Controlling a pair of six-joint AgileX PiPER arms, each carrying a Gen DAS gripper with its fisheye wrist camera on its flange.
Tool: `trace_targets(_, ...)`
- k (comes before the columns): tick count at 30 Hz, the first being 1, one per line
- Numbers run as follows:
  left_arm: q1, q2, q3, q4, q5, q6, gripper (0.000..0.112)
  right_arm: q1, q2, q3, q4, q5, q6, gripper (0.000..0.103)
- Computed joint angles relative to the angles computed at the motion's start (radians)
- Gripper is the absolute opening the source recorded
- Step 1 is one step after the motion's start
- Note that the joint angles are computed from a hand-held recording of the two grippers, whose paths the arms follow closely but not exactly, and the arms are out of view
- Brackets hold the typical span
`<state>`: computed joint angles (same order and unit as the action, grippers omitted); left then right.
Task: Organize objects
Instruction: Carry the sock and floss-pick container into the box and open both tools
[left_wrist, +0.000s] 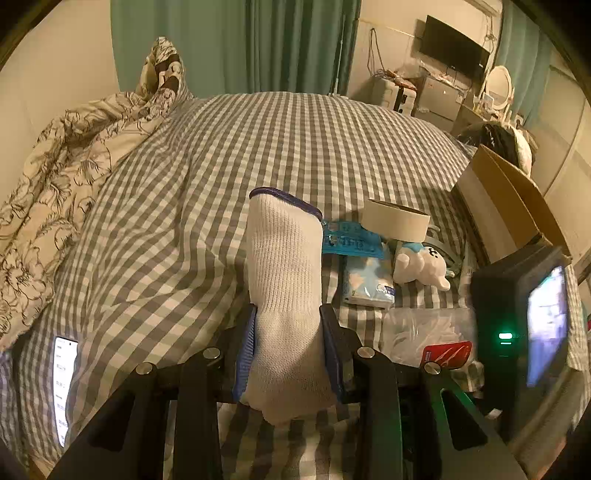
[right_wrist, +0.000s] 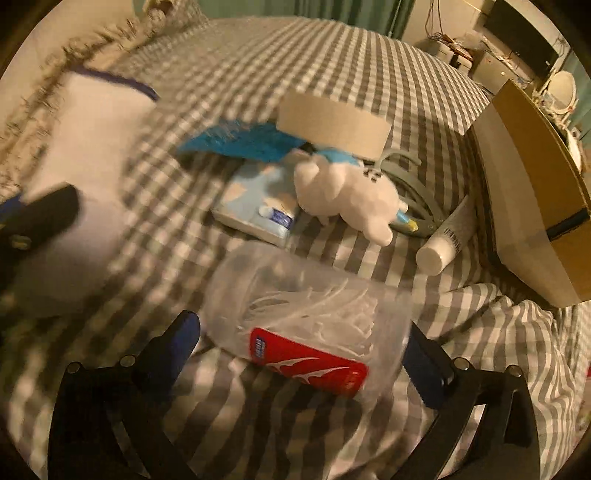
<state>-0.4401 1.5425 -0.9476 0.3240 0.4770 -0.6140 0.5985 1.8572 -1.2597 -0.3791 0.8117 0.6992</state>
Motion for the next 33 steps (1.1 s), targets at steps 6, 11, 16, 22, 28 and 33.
trace_targets(6,0.003,-0.024,0.018,-0.049,-0.017,0.053,0.034,-0.009,-0.085,0.087,-0.053,-0.064,0.076,0.097)
trace_targets(11,-0.034,-0.074,0.006,-0.012,0.011,0.044,0.034,0.016,-0.246,0.179,-0.113,-0.094,0.126,0.096)
trace_targets(16,-0.097,-0.083,-0.095,0.031,0.06,0.029,0.034,0.015,-0.413,0.165,-0.214,-0.02,0.146,0.095)
trace_targets(22,-0.193,0.02,-0.356,-0.011,0.128,0.123,0.034,-0.185,-0.577,0.06,-0.126,0.01,-0.078,0.095)
trace_targets(28,-0.275,0.248,-0.711,-0.038,0.237,0.179,0.034,-0.43,-0.567,-0.075,0.011,0.001,-0.339,0.095)
trace_targets(33,-0.325,0.466,-1.041,-0.083,0.343,0.237,0.034,-0.626,-0.494,-0.132,0.183,-0.037,-0.555,0.095)
